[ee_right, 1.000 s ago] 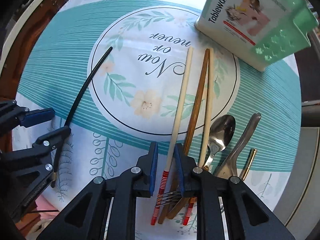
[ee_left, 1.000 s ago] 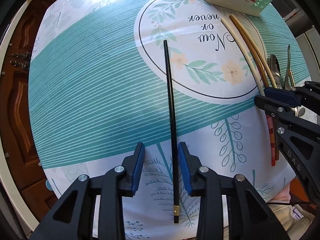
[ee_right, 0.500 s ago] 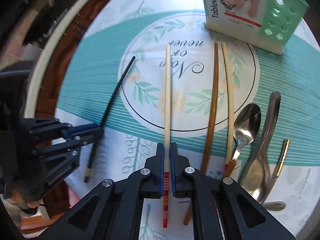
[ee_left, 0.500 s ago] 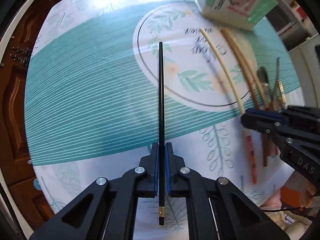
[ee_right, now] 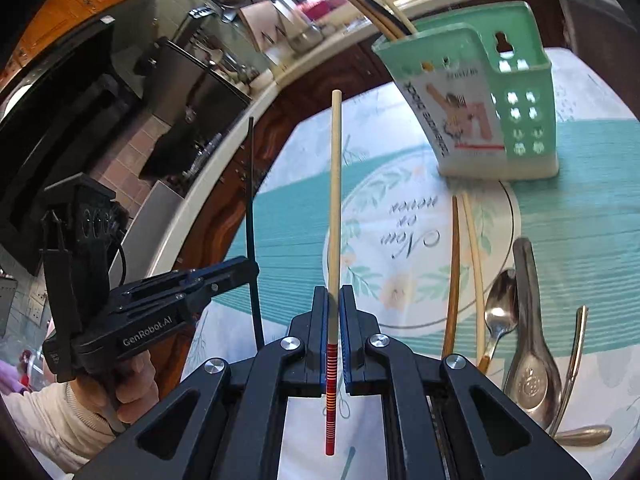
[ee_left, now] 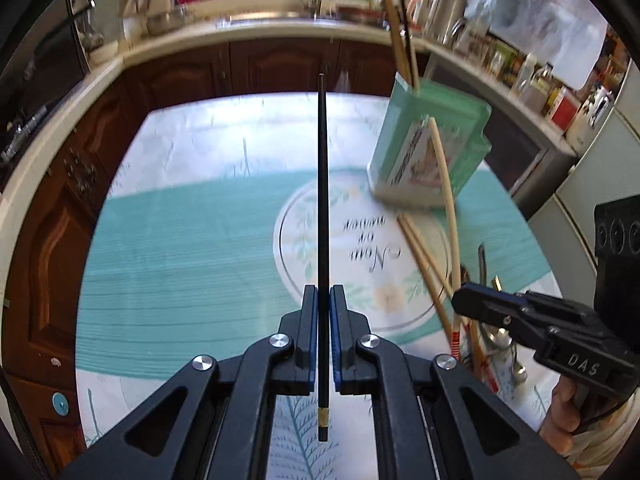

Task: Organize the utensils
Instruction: 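Lift both chopsticks upright and drop them into the green holder, opening both tools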

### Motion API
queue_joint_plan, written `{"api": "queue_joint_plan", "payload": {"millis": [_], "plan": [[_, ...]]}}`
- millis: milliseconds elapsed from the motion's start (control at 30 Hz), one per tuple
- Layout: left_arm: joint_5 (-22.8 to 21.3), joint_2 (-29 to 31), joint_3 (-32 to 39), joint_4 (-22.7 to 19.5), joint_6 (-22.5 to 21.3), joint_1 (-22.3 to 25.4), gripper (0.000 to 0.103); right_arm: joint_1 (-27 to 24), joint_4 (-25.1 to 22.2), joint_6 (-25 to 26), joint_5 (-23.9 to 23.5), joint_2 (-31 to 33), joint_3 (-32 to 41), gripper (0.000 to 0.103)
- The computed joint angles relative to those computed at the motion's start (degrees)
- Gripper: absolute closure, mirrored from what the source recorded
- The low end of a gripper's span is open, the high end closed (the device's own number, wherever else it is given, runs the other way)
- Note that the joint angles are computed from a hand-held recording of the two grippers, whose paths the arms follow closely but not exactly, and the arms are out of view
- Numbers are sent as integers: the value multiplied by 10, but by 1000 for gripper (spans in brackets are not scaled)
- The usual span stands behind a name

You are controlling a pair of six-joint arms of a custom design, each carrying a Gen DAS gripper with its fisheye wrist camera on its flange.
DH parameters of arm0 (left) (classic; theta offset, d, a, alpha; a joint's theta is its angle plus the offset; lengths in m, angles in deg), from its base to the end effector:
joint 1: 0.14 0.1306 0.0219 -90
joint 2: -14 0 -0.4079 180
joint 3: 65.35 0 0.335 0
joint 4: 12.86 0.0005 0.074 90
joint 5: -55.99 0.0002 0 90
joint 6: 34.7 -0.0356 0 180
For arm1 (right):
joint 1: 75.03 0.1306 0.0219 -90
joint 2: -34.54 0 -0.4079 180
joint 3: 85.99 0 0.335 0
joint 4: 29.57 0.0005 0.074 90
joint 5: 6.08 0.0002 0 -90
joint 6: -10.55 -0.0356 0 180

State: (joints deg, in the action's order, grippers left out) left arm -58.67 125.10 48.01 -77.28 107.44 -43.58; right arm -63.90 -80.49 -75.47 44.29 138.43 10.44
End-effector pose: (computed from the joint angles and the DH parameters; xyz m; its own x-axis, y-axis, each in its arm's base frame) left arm 0.4114 -0.3698 0.4302 -0.7757 -0.2536 -0.5779 -0.2102 0.9672 -0.1423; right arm 0.4912 0.1193 0.3966 -0.8004 -0.2120 -0.5607 -0.5336 0.6781 0.5054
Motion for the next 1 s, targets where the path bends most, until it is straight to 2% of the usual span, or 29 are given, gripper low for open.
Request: {"api": "queue_joint_plan", "payload": {"millis": [133,300,400,500,600,700,767,833,1000], "plan": [[-49,4,34,18,-26,-10,100,-6,48,-3,-1,-21,-6,98],[-84,30,119,43,-104,-5,100,-18,80,-28,11,-32,41,98],[-89,57,190,59,-149,10,100,-26,92,-58,31,-20,105,98],[-86,99,290,74,-201,31,100,-27,103,-69,61,4,182,98],[-67,149,387,75,-227,53,100,-24,99,-72,90,42,268,98],[-61,188,450,83,-233,69,100,-22,108,-74,119,70,322,98],[-62,202,466,97,-236,75,100,-23,111,-72,125,87,346,98],[-79,208,453,132,-242,79,100,-22,118,-73,140,106,363,98],[-81,224,426,177,-227,90,99,-7,176,-53,173,156,367,98]]}}
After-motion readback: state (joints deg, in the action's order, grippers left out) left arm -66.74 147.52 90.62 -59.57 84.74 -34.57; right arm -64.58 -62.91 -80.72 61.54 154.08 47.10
